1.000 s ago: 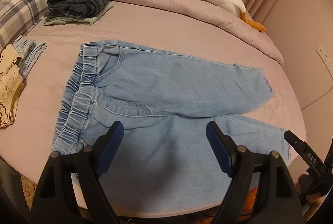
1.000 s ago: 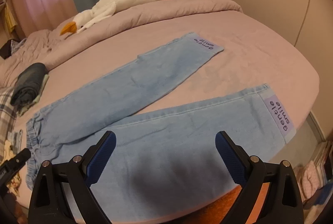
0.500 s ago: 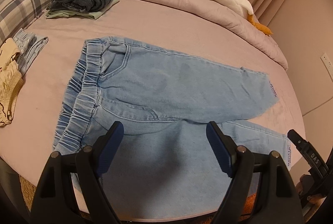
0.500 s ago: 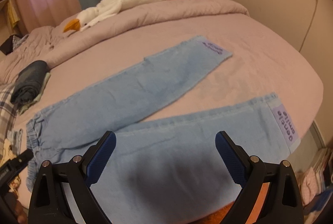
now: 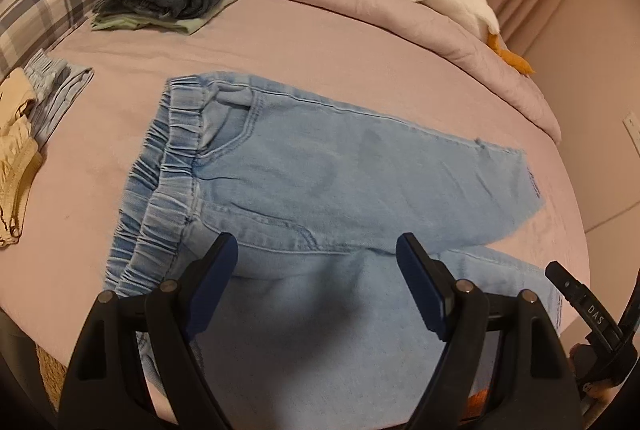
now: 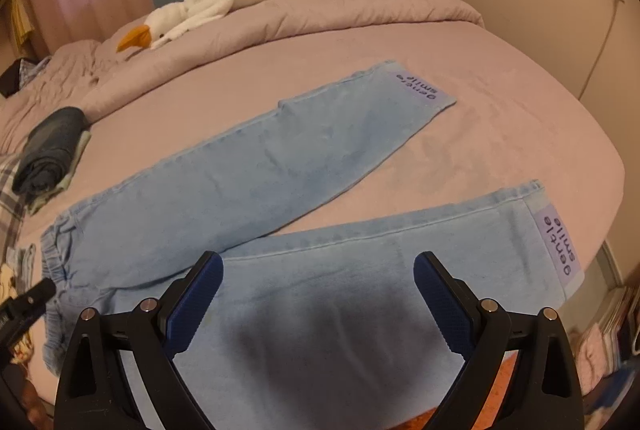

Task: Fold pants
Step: 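Grasp the labelled leg hem with the right gripper while the left gripper grasps the waistband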

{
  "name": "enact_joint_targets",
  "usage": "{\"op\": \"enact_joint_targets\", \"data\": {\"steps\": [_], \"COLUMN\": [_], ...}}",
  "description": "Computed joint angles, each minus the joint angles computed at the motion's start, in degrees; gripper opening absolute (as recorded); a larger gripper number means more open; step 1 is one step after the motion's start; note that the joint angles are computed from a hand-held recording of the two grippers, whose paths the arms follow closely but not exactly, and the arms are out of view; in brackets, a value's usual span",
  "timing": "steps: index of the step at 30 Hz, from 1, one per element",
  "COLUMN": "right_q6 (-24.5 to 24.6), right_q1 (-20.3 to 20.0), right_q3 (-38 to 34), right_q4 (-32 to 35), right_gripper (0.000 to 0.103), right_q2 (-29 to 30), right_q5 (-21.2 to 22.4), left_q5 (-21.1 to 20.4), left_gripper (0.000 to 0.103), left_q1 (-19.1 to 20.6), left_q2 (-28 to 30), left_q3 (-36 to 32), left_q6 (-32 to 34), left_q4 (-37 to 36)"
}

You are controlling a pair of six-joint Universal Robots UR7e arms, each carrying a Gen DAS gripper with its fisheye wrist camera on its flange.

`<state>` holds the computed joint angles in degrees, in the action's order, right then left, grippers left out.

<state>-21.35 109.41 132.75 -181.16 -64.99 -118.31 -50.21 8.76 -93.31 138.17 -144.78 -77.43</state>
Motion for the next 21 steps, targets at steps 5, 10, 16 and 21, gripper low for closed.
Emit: {"op": "enact_joint_targets", "data": {"steps": [5,10,16,21], "right_q6": [2.0,9.6,20.7,23.8], "right_q1": [-0.1,-0.3,0.9,-0.2], "right_q3": [-4.7,-17.9,-38.8,-47.5], "right_q4": [4.3,15.9,24.3,24.8], "right_gripper": [0.097,0.097,0.09,0.084], "right_q2": [2.7,10.3,28.7,37.4], "right_q5": [3.2,8.4,-3.5,-11.0], "left_q5": [0.4,0.6,-0.7,-1.3], "left_gripper": [0.081,0.081,0.081,0.08], "left_q1": [1.0,1.5,1.9,2.8], "left_q2": [-2.0,-3.4,-5.5,-6.4], "left_q3": [-0.1,-0.3,1.1,1.4], "left_q6": [-0.8,-3.4,-3.8,-3.4], "left_q4": [2.1,4.9,3.5,3.4]}}
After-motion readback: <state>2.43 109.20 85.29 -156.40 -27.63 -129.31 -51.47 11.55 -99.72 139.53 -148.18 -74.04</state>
